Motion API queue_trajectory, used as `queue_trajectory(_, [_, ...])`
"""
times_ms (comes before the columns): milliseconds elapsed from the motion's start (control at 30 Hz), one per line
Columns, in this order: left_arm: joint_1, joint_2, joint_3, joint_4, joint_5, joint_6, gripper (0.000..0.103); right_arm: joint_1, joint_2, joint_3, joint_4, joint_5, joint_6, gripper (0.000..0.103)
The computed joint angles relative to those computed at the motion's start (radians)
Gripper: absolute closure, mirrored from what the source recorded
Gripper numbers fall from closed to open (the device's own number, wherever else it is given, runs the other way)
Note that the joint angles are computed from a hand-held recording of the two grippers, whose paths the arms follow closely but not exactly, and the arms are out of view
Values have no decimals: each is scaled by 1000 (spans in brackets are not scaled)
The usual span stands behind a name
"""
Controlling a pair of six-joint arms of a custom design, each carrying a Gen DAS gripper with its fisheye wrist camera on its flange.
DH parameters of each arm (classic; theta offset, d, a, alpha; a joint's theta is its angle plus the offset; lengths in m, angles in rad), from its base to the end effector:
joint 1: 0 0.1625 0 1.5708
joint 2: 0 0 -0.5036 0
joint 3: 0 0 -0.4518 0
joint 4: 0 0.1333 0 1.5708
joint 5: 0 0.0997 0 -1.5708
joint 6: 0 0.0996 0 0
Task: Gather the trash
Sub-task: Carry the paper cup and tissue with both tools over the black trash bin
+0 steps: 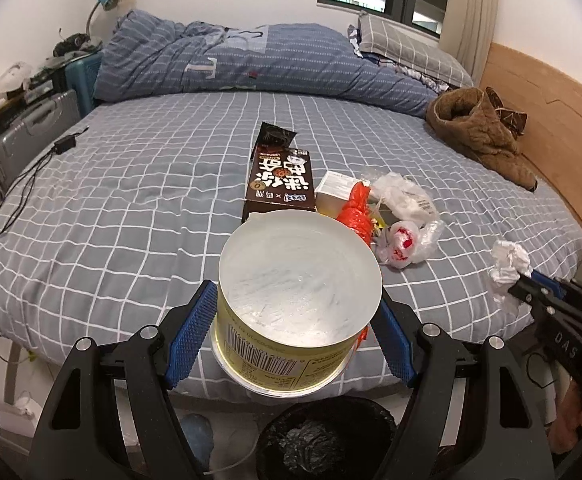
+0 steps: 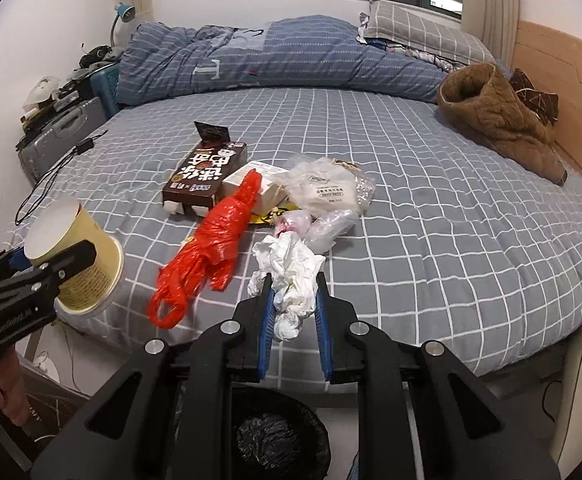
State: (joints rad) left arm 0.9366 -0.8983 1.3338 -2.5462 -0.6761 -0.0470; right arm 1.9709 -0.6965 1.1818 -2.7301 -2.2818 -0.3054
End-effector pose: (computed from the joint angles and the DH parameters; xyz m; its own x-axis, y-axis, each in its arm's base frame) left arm -0.3283 -0.8024 0.3636 -0.7647 0.0153 -0.6442 0.4728 0.6924 -0.5449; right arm 0.4177 -0.8124 0.2781 -0.7254 -0.1401 0.6740 -0.5478 0.7104 -0.4419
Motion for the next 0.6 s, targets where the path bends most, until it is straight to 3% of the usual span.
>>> queue_trajectory(600, [-58, -121, 183, 58, 17, -123, 30, 47, -104, 174, -28, -17, 82, 85])
